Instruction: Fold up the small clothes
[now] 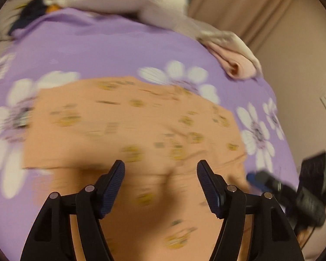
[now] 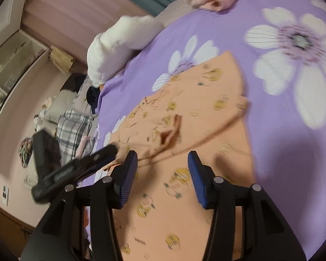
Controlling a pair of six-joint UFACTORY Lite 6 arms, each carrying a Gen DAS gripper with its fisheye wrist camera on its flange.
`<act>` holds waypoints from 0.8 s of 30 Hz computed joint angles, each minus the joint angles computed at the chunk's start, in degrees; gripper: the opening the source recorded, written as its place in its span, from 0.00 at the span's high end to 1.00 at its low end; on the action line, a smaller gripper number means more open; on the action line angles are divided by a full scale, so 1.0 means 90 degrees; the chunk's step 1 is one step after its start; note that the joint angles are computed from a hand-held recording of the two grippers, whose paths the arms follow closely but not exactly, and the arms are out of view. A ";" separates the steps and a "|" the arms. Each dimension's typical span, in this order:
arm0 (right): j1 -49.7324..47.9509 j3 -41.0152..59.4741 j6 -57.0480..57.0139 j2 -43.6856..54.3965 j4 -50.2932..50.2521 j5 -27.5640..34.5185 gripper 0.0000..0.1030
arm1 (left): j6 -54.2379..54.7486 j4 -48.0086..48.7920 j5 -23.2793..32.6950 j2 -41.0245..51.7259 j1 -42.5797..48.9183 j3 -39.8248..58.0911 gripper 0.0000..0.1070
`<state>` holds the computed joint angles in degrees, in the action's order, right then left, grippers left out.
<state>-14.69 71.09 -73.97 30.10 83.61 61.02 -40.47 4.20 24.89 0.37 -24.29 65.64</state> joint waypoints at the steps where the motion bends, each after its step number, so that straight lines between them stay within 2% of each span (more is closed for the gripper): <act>1: 0.0191 0.0281 0.0187 0.0162 -0.0051 -0.0072 0.52 | -0.0077 0.0113 0.0007 -0.0340 0.0130 -0.0338 0.37; 4: 0.0795 0.1368 0.0958 0.0850 -0.0326 -0.0386 0.53 | -0.0313 0.0434 0.0109 -0.1312 0.0561 -0.1296 0.37; 6: 0.1211 0.2218 0.1735 0.1411 -0.0738 -0.0739 0.53 | -0.0168 0.0354 0.0209 -0.1889 0.0935 -0.1838 0.37; 8: 0.1452 0.2810 0.2343 0.1832 -0.1088 -0.0812 0.53 | -0.0081 0.0282 0.0282 -0.2271 0.1230 -0.2183 0.37; 9: 0.1603 0.3082 0.2603 0.2015 -0.1266 -0.0951 0.57 | 0.0120 0.0089 0.0297 -0.2464 0.1463 -0.2357 0.37; 12: 0.1962 0.3326 0.3053 0.2070 -0.1857 -0.1585 0.93 | 0.1178 -0.0799 0.0350 -0.2948 0.2236 -0.2757 0.37; 13: 0.2035 0.3294 0.3113 0.1977 -0.2017 -0.1774 0.95 | 0.1449 -0.1023 0.0369 -0.3059 0.2449 -0.2840 0.37; 19: 0.1446 0.2043 0.1671 0.0503 -0.1019 -0.1906 0.95 | 0.2164 -0.1640 0.0250 -0.3048 0.2843 -0.2903 0.37; 24: 0.0986 0.2336 0.1771 0.0626 -0.1447 -0.2009 0.94 | 0.2129 -0.1656 0.0010 -0.2630 0.2599 -0.2703 0.37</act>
